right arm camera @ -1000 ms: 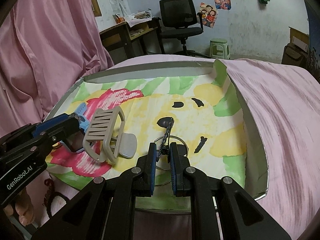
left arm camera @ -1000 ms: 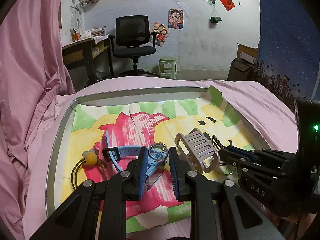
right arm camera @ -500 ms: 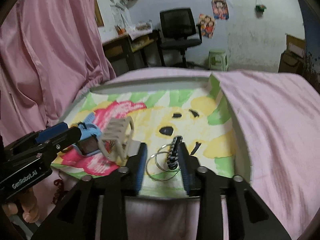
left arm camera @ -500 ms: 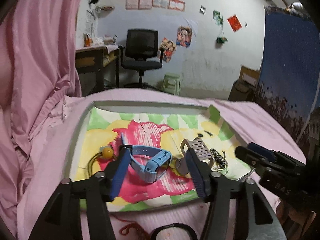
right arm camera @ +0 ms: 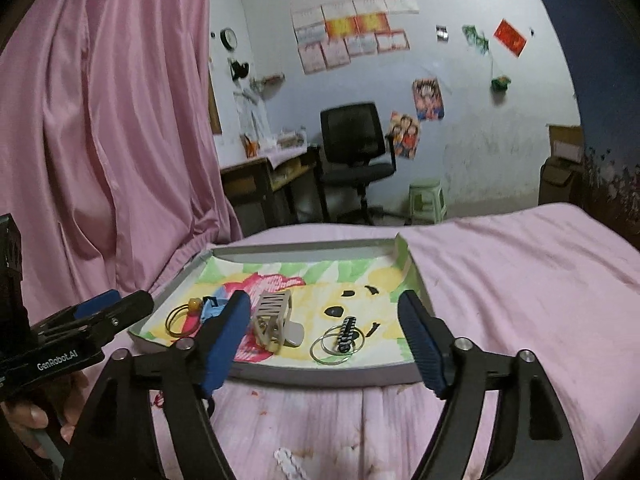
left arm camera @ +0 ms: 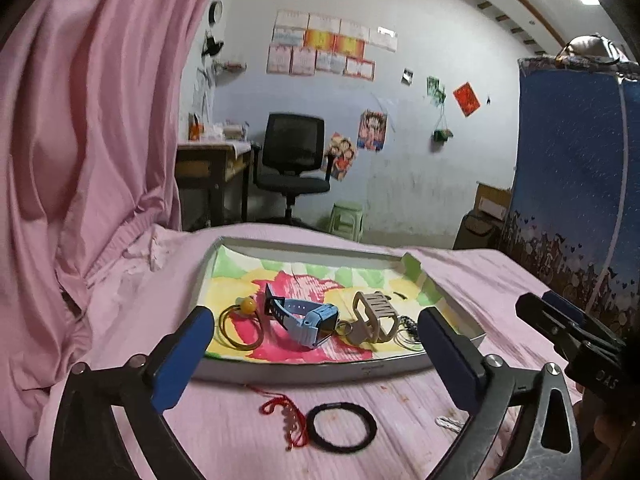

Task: Organize jewelry
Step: 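Withdraw both open tools from the tray toward the bed, then grasp the black bead bracelet with the left tool while the right tool grasps two silver rings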

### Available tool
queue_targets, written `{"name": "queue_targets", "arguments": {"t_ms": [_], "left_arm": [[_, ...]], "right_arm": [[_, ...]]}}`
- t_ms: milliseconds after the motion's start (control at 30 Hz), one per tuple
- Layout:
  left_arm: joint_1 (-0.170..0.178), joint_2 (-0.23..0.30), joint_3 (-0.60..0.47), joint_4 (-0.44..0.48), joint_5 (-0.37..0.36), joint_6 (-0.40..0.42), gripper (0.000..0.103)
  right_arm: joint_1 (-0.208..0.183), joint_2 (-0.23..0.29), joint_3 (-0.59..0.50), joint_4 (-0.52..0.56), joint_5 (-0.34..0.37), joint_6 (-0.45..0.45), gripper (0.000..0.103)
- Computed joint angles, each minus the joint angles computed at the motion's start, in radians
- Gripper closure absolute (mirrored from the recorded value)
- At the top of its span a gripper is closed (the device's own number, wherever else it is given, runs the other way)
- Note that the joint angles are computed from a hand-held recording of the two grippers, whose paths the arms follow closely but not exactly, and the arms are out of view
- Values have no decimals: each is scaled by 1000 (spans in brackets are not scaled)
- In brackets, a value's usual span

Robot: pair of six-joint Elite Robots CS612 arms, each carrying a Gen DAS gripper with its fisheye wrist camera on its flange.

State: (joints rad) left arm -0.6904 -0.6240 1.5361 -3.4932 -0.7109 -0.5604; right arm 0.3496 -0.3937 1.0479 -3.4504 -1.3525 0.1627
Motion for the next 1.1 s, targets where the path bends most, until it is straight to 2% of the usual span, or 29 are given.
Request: {"name": "queue_targets", "arguments": {"t_ms": [133, 267, 367, 433, 600, 833, 1100], "left_arm": [[-19, -4, 29, -61, 21, 11, 0], [-43, -6, 55, -107, 58, 38, 0], [-59, -8, 73, -124, 77, 48, 0], [-67, -8, 82, -131, 91, 53, 0], [-86, -13, 114, -142, 109, 48, 0], [-96, -29, 153, -95, 68, 11, 0], [-73, -57, 180, 29, -39, -103, 0]], "right_arm": [[-3, -29, 66, -73, -3, -12, 16], [-2, -56, 133, -137, -5, -26, 12], [-4, -70, 171, -177, -1, -38, 10], [-5, -80, 199, -212, 2, -48, 4], [-7, -99, 248, -252, 3, -57, 4], [-15, -124, 317, -250, 11, -75, 4], [-20, -142, 354, -162, 17, -99, 4]]}}
